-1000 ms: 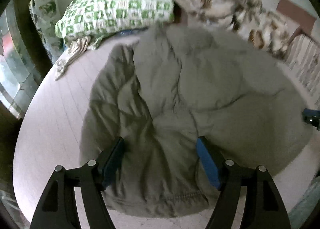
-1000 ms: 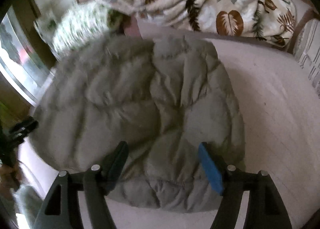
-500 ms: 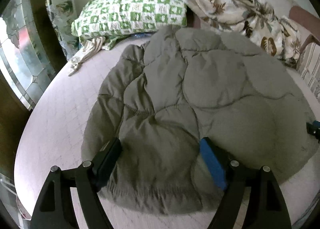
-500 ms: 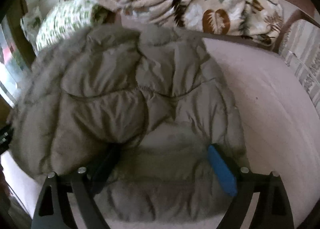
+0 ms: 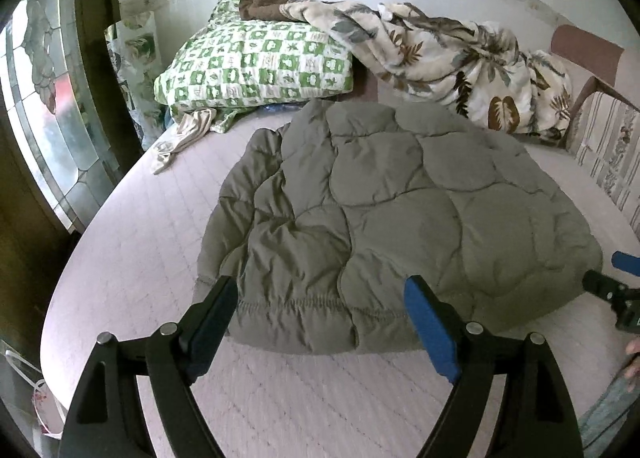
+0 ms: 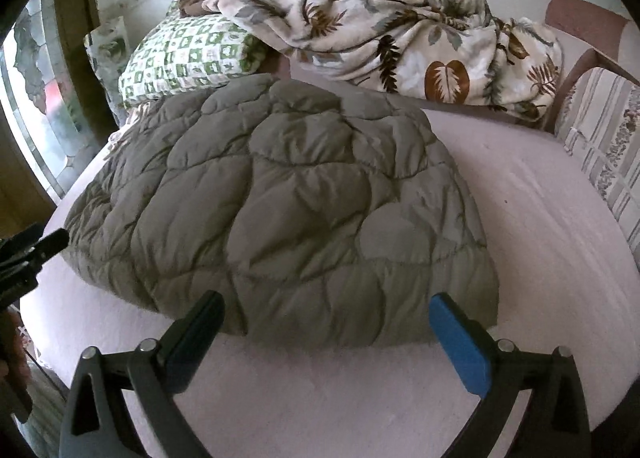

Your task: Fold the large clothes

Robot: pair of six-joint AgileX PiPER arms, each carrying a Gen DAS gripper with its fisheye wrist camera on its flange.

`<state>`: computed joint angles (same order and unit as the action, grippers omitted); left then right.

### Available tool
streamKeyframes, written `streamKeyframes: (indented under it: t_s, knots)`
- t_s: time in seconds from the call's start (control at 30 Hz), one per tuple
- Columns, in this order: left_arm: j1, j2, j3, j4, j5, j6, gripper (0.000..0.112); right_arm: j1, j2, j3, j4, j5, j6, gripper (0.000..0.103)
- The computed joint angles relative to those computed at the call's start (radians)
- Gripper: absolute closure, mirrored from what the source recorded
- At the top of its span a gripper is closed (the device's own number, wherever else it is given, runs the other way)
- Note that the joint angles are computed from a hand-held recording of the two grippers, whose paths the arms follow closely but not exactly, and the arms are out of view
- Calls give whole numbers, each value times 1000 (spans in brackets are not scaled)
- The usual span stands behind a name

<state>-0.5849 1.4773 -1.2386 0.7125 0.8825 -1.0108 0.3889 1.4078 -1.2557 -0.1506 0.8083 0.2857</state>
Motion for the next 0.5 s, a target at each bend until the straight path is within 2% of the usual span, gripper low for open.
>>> streamKeyframes:
  t_s: [0.13, 0.3, 0.5]
  knots:
    - [-20, -29, 8, -16, 22, -3, 26, 44, -40, 33, -58, 13, 66, 0]
    - [-85, -60, 25, 53, 86, -84, 23, 68, -77, 56, -63, 25, 83, 0]
    - [-143, -79, 39, 71, 132, -116, 23, 100, -122, 86, -97, 36, 125, 0]
